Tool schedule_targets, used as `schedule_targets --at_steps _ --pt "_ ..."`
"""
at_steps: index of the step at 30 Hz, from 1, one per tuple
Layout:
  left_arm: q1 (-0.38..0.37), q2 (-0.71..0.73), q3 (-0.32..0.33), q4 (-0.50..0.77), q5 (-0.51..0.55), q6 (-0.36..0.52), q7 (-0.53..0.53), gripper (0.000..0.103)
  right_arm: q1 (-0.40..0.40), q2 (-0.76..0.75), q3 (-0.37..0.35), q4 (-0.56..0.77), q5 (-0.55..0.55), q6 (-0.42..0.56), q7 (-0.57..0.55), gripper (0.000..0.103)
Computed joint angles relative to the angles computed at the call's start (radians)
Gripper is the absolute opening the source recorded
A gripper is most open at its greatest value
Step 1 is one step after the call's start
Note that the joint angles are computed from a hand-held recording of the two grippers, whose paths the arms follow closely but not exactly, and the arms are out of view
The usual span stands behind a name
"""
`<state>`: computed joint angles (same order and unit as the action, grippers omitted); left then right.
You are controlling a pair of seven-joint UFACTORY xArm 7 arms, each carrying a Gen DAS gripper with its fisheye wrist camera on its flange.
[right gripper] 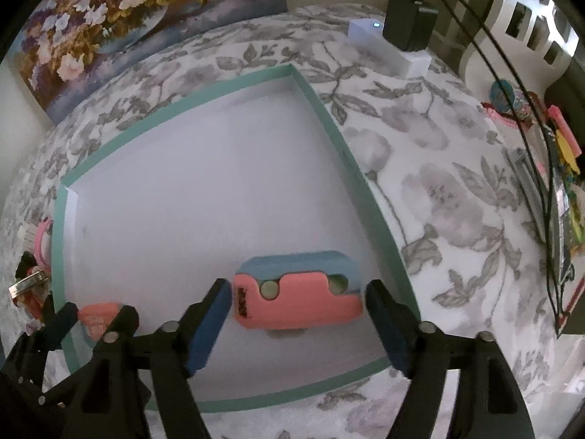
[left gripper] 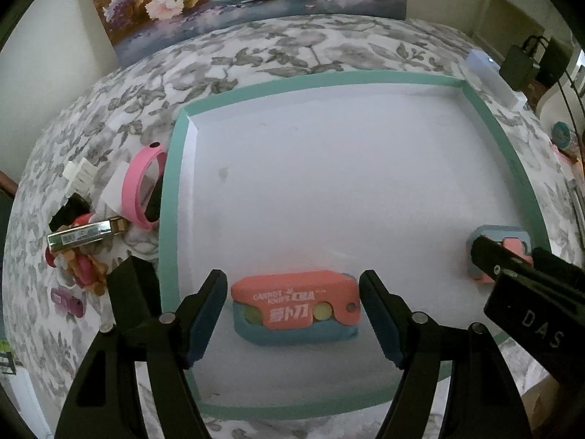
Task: Organize rigid objects
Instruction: 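Carry both toy knives over the tray and open both tools to release them, then move both open tools back from the tray toward the pile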
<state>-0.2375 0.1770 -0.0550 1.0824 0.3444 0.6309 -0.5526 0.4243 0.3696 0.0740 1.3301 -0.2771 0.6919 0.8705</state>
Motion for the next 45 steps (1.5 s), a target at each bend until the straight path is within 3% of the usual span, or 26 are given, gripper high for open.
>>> schedule_targets --at_steps 5,8,10,14,20,28,33,40,45 --pt "0.0 -0.001 0.005 0.003 0.01 0.006 -0.01 0.08 0.011 -0.003 -0.013 0.0 -0.033 -0.001 0.028 0.1" --pt "0.002 -0.009 0.011 -0.001 0.03 0.002 -0.035 0.08 0.009 -0.008 -0.012 -0.004 -0.042 -0.012 0.03 0.103" --pt "0.005 -0.014 0.014 -0.003 0.041 0.003 -0.05 0.081 0.015 -0.014 -0.018 -0.007 -0.065 -0.011 0.043 0.103" --pt "0.019 -0.022 0.018 -0.006 0.039 0.01 -0.068 0.095 0.013 -0.024 -0.017 -0.016 -0.076 -0.031 0.065 0.103" --pt "0.043 -0.047 0.018 -0.021 0.021 -0.016 -0.077 0.098 0.017 -0.03 -0.017 -0.018 -0.096 -0.034 0.09 0.103" --pt "0.075 -0.082 0.04 -0.04 0.103 -0.015 -0.198 0.1 0.02 -0.031 -0.014 -0.015 -0.116 -0.029 0.092 0.103" --pt "0.107 -0.099 0.049 -0.042 0.161 0.038 -0.254 0.1 0.005 -0.022 0.008 -0.016 -0.064 -0.061 0.044 0.103" --pt "0.179 -0.15 0.063 -0.082 0.061 0.017 -0.226 0.1 0.021 -0.003 0.023 0.004 -0.02 -0.075 -0.015 0.103" --pt "0.226 -0.194 0.069 -0.102 0.051 -0.004 -0.212 0.1 0.028 -0.009 0.045 0.004 0.049 -0.134 -0.054 0.103"
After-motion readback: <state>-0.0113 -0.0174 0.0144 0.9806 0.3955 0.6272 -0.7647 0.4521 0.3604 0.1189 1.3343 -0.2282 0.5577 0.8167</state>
